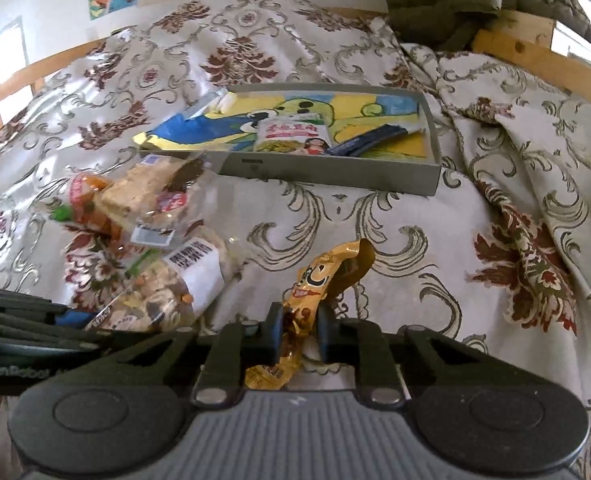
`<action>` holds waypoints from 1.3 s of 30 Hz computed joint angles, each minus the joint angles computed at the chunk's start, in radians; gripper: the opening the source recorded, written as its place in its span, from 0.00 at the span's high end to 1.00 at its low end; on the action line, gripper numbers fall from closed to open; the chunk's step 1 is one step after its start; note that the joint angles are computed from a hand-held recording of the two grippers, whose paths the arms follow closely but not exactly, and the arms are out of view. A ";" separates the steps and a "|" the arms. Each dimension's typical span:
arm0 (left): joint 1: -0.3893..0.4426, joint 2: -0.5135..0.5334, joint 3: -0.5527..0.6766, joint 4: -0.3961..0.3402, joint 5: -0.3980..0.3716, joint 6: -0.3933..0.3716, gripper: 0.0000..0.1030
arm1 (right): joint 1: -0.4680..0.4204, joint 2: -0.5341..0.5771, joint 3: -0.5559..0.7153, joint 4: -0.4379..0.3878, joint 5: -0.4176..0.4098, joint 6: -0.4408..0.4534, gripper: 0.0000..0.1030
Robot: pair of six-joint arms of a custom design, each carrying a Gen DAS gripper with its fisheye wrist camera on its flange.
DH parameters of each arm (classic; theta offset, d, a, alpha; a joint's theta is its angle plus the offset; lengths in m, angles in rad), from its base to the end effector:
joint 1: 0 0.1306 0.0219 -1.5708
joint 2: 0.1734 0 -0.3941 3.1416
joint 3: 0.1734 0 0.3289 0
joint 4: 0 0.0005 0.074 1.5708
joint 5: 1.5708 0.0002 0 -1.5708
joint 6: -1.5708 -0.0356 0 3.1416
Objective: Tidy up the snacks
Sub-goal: 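Lift and carry both held snacks over the painted tray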
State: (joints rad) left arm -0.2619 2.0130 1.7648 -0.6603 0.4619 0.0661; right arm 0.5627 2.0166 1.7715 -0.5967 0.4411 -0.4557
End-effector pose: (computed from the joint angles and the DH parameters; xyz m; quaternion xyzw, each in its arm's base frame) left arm 0.6074 -0.1798 0.2879 0.1641 0.9089 -0.2652 0.2769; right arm 0.5499 0.3283 0.2924 0.0291 0.9145 -0.0089 0.4034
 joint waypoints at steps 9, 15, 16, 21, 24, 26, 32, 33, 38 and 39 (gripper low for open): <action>0.010 -0.128 -0.180 0.096 0.080 0.072 0.61 | 0.047 -0.055 -0.062 0.048 0.051 0.017 0.84; 0.016 -0.165 -0.233 0.148 0.111 0.107 0.61 | 0.071 -0.089 -0.107 0.090 0.095 0.011 0.84; 0.018 -0.170 -0.238 0.169 0.110 0.115 0.61 | 0.071 -0.095 -0.116 0.100 0.101 0.009 0.84; 0.029 -0.169 -0.217 0.245 0.079 0.144 0.61 | 0.063 -0.138 -0.182 0.210 0.125 -0.011 0.84; 0.039 -0.144 -0.162 0.241 0.057 0.145 0.61 | 0.056 -0.157 -0.216 0.294 0.135 -0.007 0.84; 0.041 -0.119 -0.109 0.220 0.038 0.137 0.61 | 0.051 -0.164 -0.228 0.341 0.139 0.005 0.84; 0.052 0.003 0.142 0.101 0.008 0.162 0.61 | 0.016 -0.138 -0.153 0.347 0.100 0.051 0.84; 0.051 0.029 0.193 0.083 -0.007 0.144 0.61 | 0.005 -0.123 -0.118 0.333 0.082 0.068 0.84; 0.054 0.209 0.515 0.008 -0.045 0.144 0.61 | -0.046 -0.016 0.103 0.245 0.015 0.161 0.84; 0.054 0.256 0.598 -0.011 -0.049 0.156 0.61 | -0.056 0.013 0.156 0.229 0.007 0.180 0.84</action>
State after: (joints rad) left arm -0.2076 2.2688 2.3629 -0.6712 0.4129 0.2224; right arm 0.5072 2.0293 1.9276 -0.3677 0.4479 -0.2757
